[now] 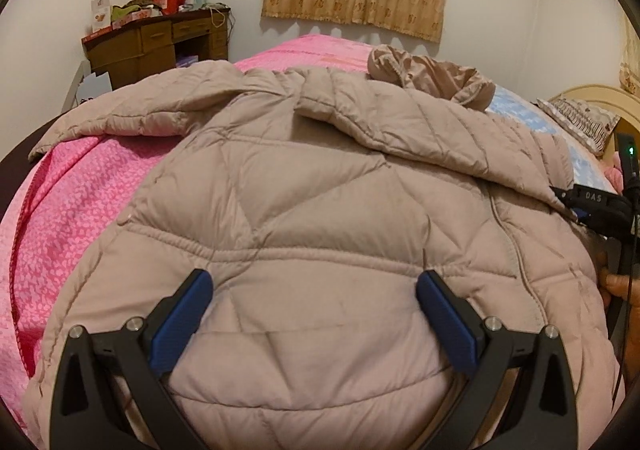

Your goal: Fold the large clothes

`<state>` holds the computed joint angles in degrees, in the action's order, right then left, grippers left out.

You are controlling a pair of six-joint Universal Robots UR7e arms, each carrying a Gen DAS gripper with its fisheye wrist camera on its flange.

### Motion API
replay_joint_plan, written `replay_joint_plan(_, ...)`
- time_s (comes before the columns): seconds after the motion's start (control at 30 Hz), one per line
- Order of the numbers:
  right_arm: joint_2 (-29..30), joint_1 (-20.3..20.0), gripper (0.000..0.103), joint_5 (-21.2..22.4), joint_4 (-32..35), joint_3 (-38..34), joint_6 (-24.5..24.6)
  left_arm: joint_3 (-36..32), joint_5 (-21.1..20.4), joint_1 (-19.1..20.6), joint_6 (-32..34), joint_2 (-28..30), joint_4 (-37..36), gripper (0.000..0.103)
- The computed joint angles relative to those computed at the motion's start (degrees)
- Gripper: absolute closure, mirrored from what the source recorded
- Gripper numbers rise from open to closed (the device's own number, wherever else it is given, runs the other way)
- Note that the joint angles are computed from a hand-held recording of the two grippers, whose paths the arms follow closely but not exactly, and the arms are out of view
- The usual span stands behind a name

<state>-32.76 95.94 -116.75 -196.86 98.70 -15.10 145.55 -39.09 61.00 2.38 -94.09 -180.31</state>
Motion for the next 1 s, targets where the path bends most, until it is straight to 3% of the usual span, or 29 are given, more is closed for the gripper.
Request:
replay_joint_plan(0.17,1.15,1.6,0.061,-3.88,-1.02,-0.47,-1.73,-1.69,0.61,-1.34,-2.89,-4.76,11.85,0.0)
replay_joint_plan(0.3,0.29,1.17,0.06,-1.85,-1.58,0.73,-0.86,-2.87,5.02,-3.04,1.86,-10.22,8.64,0.0)
replay_joint_plan(0.43,-1.5,0.09,0.054,2.82,-3.32,3.2,0.16,-11.16,7.54,2.4,4.14,-10.01,-0.1,0.0)
replay_joint_plan(0.57,-3.18,0.98,0.053,4.16,-7.5,5.49,1.52,-21.7,9.47,10.17,11.11,-2.83,-13.23,0.0)
replay_joint_plan(0.67,-5.23,2.65,0.051,5.87,-10.96,7.97,1.38,-29.45,11.52,15.64,14.12,2.54,-15.46,0.0)
replay_joint_plan(0.77,-6.73,5.15,0.046,5.32,-13.31,10.15,-0.14,-34.64,8.83,20.53,8.2,4.58,-9.21,0.0)
replay_joint_plan(0.87,-7.79,7.38,0.046,4.86,-14.28,12.25,-1.27,-37.78,1.75,25.01,-4.5,5.28,0.33,0.001)
replay_joint_plan(1.0,-8.58,9.53,0.045,4.17,-14.95,14.35,-1.32,-40.76,-4.13,28.7,-14.77,8.27,6.68,0.01)
